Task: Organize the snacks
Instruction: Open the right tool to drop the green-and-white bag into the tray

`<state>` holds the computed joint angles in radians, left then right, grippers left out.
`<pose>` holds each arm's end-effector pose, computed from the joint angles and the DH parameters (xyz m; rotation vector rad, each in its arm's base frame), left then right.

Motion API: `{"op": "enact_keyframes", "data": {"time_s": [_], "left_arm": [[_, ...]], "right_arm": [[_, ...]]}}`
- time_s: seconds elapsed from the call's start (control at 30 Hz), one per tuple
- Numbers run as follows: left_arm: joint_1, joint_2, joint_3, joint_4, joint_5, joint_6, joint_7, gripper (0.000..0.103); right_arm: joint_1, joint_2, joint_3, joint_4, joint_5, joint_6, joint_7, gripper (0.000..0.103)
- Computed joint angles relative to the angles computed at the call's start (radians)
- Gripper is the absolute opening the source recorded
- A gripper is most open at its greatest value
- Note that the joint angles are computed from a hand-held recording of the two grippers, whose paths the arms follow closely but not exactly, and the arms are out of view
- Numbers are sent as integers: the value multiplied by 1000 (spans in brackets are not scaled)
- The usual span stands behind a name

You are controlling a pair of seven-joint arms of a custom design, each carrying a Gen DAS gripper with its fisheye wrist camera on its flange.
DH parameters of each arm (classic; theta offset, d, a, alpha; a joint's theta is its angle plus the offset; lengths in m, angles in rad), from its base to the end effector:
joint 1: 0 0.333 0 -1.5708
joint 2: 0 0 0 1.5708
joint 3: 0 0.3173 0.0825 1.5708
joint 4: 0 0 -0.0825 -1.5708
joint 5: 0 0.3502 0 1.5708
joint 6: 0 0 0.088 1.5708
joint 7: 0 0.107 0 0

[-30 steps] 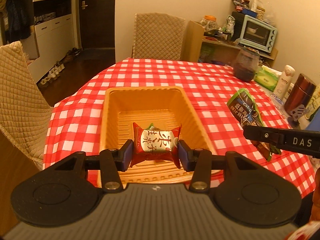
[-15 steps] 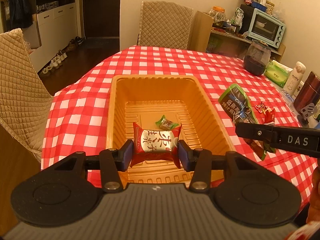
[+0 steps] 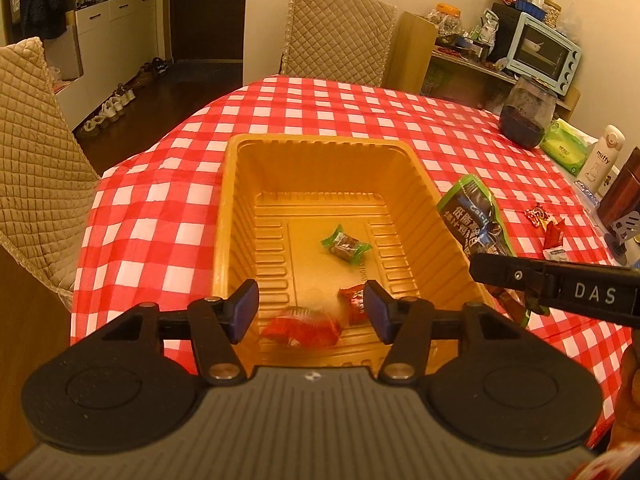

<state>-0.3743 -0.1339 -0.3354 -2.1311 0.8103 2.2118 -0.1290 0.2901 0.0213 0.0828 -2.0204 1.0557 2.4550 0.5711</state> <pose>0.3958 -0.3167 0.5095 -2.1620 1.2097 -0.6089 0.5238 0.2044 0.5004 -2.0198 0.9926 0.0527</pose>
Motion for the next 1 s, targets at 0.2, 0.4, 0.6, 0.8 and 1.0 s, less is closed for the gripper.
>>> {"op": "enact_keyframes", "data": {"time_s": [0.2,0.4,0.6,0.8,1.0], "left_arm": [[-4,-28,-5,-23,-10,-17,-17,54],[-4,-53,-11,-37,-15,-31,-27,54],[-8,-64,-20,-37,-17,-50,-30,54],[-20,-55,-33,-18,-12,-63,-38,54],[-44,-25,-49,29,7,-83,-43,55]], "right_arm": [[5,5,4,3,-2,-1,5,24],[11,11,8,11,9,-5,7,24],[2,18,4,24,84,-29,1,42],[-16,-16,-12,-3,80,-21,15,43],[-39,-88,-40,-76,63,-7,16,44]]}}
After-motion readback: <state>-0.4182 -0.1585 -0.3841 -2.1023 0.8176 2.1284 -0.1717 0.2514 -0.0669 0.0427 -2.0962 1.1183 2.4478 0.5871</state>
